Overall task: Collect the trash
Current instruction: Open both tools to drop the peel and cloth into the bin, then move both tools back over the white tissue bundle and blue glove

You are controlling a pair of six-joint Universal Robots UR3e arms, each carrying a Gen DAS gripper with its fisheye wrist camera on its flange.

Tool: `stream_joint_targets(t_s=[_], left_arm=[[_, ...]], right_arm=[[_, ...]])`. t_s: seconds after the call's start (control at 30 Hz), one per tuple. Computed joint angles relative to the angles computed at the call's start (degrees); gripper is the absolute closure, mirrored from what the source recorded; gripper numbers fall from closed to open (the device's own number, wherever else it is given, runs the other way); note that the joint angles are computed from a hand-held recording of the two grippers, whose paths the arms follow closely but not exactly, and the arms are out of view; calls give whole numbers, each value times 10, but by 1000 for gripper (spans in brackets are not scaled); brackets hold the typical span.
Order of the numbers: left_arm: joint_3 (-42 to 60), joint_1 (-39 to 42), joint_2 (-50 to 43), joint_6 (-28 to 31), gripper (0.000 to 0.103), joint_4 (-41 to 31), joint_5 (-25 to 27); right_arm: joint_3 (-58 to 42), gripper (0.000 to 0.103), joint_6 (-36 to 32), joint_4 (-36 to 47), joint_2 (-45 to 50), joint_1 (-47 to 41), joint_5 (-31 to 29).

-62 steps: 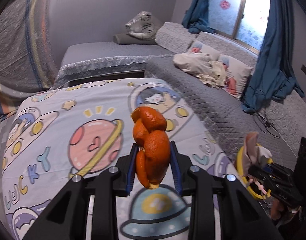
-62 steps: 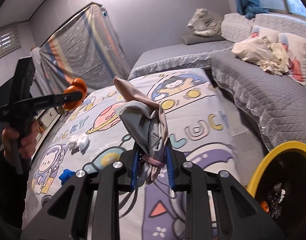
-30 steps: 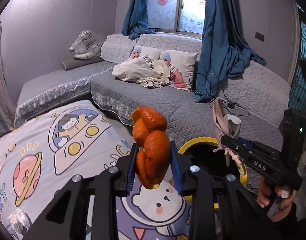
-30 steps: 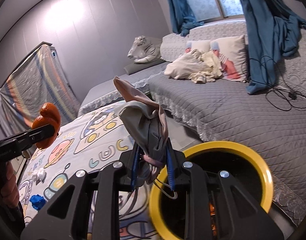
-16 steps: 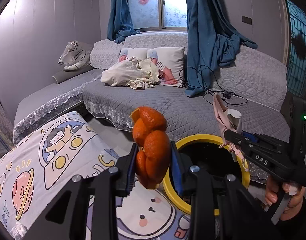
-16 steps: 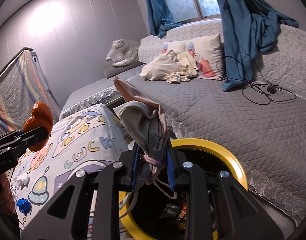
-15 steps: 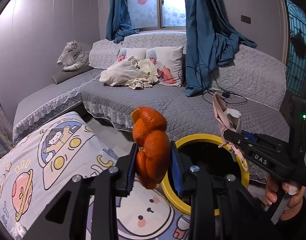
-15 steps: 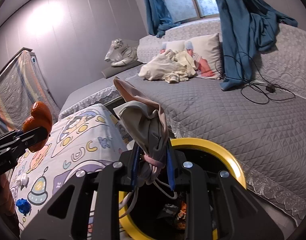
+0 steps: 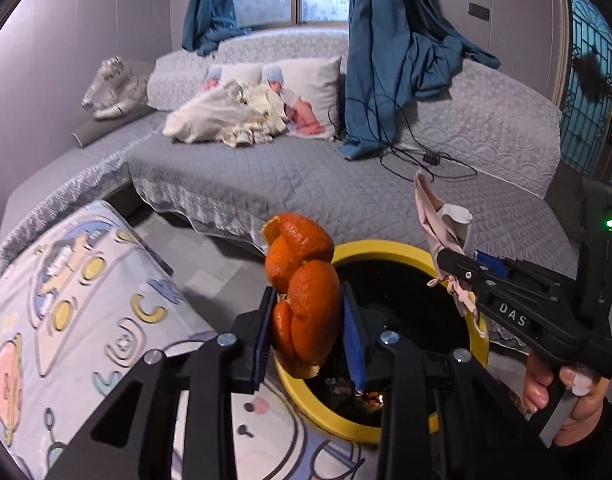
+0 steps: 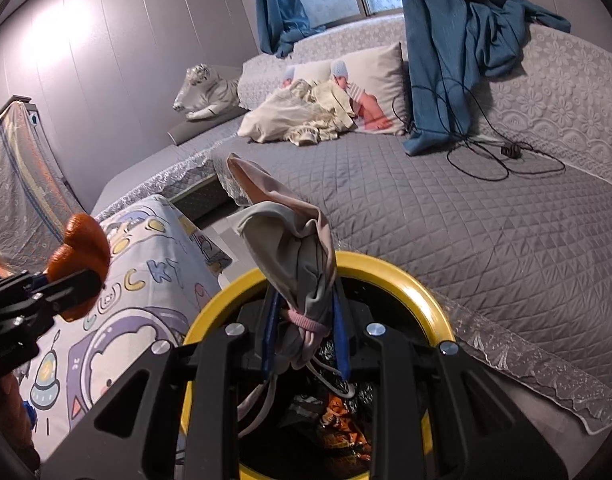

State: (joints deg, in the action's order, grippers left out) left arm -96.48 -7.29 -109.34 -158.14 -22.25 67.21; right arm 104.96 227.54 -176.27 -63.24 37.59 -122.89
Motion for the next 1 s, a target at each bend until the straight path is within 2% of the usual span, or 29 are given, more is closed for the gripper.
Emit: stream_joint_targets(t_s=[0.1,0.23,0.4,0.5,0.53,0.6,0.67,0.73,0.83,0.93,1.0], left_arm=[[49,-14,-47,-4,73,-36,-4],[106,-45,-103,-7,73,-61,26],[161,-55,-139,-21,72,-111,20],[168,-53,-143,-21,70,-117,18],[169,-53,-145,-20,68,-116,22],[171,-51,-149,-24,61,-116,21],[168,-47,-148,-33,46,-107,18],[169,-43,-147,-35,45,-108,10],[161,-28,-136,-42,31,-114,-10],[150,0,-117,-45,31,-125,-32],[128,21,-97,-37,30,-119,-42]], right_arm=[[4,80,11,9,3,-8,9],[17,80,19,11,0,-23,30],[32,80,22,12,-7,-35,44],[39,76,27,15,-13,-38,48],[39,74,28,17,-13,-39,47],[40,65,32,22,-17,-38,41],[44,58,39,21,-20,-37,34],[43,57,46,32,-25,-35,24],[50,57,54,37,-37,-32,10],[53,55,61,36,-48,-22,-8],[51,49,56,24,-49,-10,-17]])
